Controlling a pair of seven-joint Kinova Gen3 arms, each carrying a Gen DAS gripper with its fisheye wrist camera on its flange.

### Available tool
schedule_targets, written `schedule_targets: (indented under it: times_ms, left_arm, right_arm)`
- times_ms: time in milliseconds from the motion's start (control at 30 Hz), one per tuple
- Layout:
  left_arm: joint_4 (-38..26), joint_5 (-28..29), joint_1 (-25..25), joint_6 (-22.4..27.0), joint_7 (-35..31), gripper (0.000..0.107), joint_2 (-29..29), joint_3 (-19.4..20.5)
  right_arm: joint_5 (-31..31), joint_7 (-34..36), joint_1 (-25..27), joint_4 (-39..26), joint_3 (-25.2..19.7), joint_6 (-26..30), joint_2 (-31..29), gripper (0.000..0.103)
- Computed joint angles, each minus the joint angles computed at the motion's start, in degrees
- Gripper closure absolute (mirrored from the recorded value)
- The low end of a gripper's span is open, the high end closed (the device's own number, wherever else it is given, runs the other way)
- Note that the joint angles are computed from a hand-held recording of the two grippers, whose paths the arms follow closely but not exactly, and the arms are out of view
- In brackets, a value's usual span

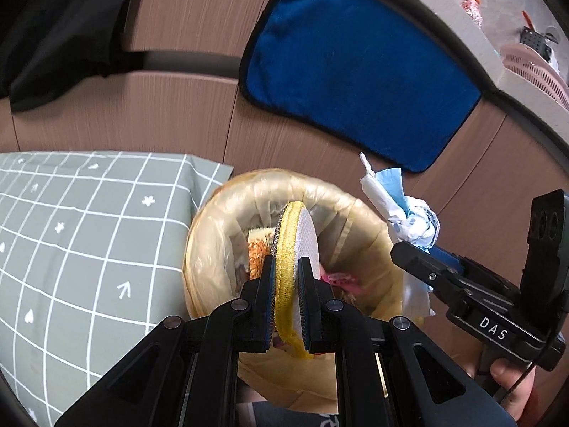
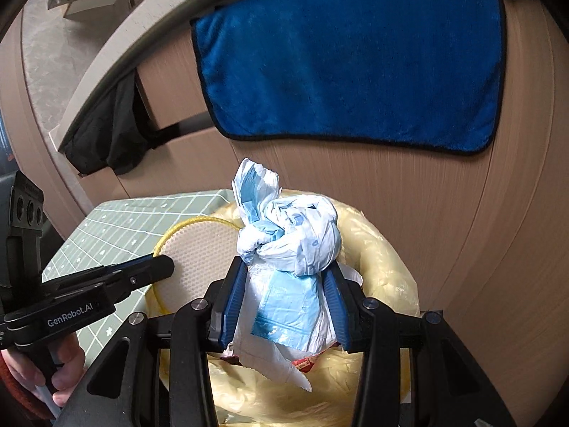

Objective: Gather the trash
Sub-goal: 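Carry the sponge and plastic bag over the bin with both tools, then open both tools over the bin to drop the sponge and bag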

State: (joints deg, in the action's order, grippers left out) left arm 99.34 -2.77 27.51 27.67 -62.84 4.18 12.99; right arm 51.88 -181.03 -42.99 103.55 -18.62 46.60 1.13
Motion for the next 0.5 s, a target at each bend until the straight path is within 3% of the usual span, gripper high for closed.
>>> schedule_targets:
  times_ms: [367, 500]
  left_arm:
    - [0.8, 13.8, -4.8, 0.1, -10.4, 0.093, 0.5, 0.3]
    - [1.5, 14.1, -4.4, -1.4, -12.8, 0.089, -0.2, 0.2]
  right_arm:
    - [-4.0, 3.0, -0.2, -0.8, 2.1, -2.9, 3.1, 0.062]
    - [-4.2, 2.9, -1.0, -1.1, 2.7, -2.4, 3.5, 0.061]
